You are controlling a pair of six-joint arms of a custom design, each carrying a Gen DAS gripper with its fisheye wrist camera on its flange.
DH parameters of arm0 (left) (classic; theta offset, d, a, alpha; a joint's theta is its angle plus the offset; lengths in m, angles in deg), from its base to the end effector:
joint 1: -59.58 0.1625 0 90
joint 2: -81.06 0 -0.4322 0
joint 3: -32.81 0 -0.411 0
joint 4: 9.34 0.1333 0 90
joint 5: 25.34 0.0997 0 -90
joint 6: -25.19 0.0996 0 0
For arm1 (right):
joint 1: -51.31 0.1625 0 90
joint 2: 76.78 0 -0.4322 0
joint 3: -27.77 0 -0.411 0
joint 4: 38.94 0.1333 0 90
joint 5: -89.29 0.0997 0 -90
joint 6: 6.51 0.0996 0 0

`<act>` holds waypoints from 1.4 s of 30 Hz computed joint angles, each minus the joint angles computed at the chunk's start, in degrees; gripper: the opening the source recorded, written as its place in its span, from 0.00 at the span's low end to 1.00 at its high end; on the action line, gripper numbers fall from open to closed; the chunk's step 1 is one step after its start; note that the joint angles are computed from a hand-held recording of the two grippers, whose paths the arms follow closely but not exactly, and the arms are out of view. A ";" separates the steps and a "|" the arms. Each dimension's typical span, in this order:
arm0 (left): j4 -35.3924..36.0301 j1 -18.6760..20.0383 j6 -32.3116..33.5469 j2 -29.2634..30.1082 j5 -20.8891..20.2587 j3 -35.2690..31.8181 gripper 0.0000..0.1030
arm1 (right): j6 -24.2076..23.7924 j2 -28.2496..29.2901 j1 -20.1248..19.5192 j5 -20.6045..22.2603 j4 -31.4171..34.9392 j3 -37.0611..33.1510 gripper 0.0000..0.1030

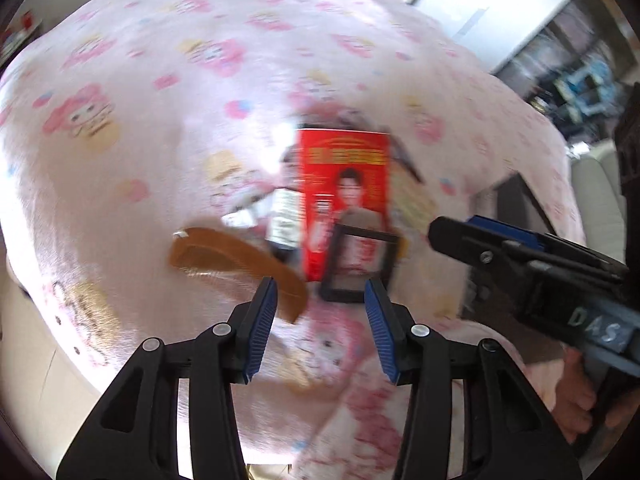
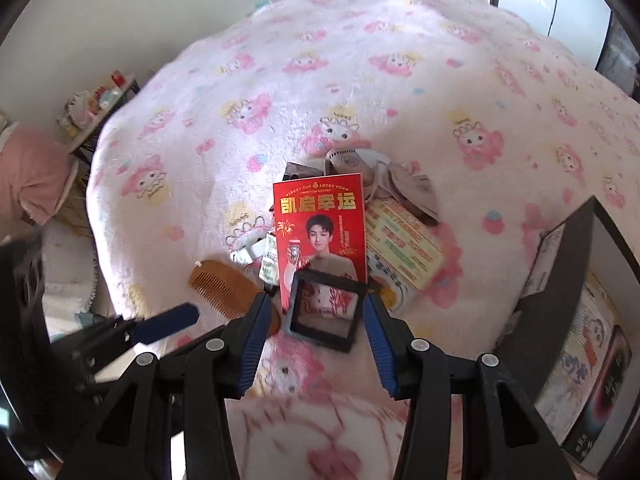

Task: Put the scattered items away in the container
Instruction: 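Grasp the wooden comb with the left gripper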

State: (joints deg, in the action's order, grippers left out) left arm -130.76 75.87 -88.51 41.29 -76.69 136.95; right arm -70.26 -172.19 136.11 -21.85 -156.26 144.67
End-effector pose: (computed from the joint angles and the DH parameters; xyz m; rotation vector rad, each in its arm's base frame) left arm -0.4744 -0.3423 -0.0511 -0.6034 2.4070 -0.9109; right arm 0.0562 -0.4573 0.3599 1.3341 -2.4337 -0.1766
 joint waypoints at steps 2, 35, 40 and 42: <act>2.11 0.48 -3.38 -0.32 -1.05 0.66 0.46 | 2.22 1.70 0.37 -0.02 2.07 -0.25 0.44; -16.65 2.58 -3.91 -0.98 -1.36 11.90 0.18 | 10.15 11.30 1.18 -4.70 1.73 -2.89 0.49; -21.74 1.23 -5.43 -1.91 0.47 15.01 0.19 | 13.30 13.79 -0.80 -4.21 1.50 -7.23 0.49; -23.31 1.15 -5.45 -2.07 0.70 15.94 0.24 | 14.84 14.89 -1.26 -4.42 3.38 -8.71 0.49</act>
